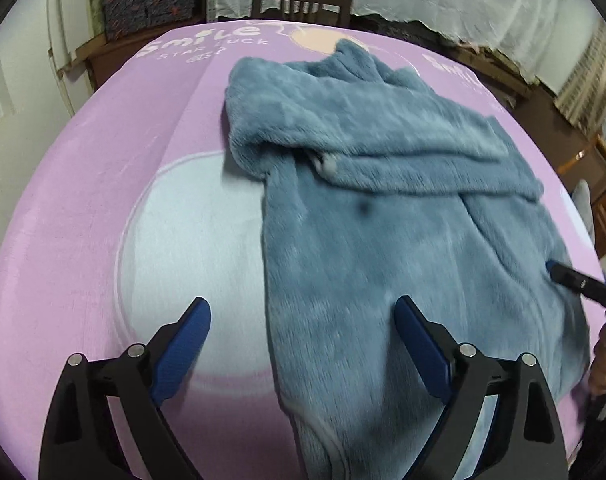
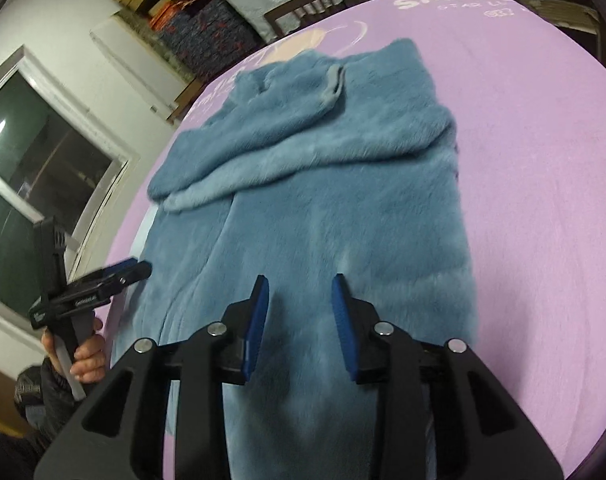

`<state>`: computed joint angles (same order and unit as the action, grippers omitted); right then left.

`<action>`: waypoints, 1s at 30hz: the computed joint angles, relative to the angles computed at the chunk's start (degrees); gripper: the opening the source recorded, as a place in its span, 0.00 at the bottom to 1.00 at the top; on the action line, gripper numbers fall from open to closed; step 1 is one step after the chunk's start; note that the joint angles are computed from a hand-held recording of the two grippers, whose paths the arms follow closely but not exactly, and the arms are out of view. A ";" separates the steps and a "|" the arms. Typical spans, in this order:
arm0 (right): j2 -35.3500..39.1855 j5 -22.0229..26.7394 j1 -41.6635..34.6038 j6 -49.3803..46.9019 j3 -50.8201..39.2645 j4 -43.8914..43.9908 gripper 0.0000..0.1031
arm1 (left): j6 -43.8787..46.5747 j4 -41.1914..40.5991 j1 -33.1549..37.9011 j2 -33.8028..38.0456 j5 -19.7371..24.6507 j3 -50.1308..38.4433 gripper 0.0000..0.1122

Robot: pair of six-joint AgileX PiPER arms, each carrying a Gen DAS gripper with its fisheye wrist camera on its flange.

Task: Fold large clothes
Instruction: 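Grasp the jacket hem with the left tool while the right tool grasps it too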

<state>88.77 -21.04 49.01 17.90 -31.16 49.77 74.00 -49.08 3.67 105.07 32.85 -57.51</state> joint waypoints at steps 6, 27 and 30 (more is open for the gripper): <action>-4.50 -7.04 5.11 16.38 9.02 -9.78 0.32 | 6.24 -0.85 4.87 -3.05 7.46 4.00 0.83; -9.82 -14.24 5.86 32.80 21.30 -17.76 0.45 | 4.63 0.53 11.26 0.62 26.16 -0.85 0.75; -8.46 -18.78 16.12 30.75 21.57 -9.07 0.45 | 8.39 0.64 13.16 -1.43 28.10 3.24 0.75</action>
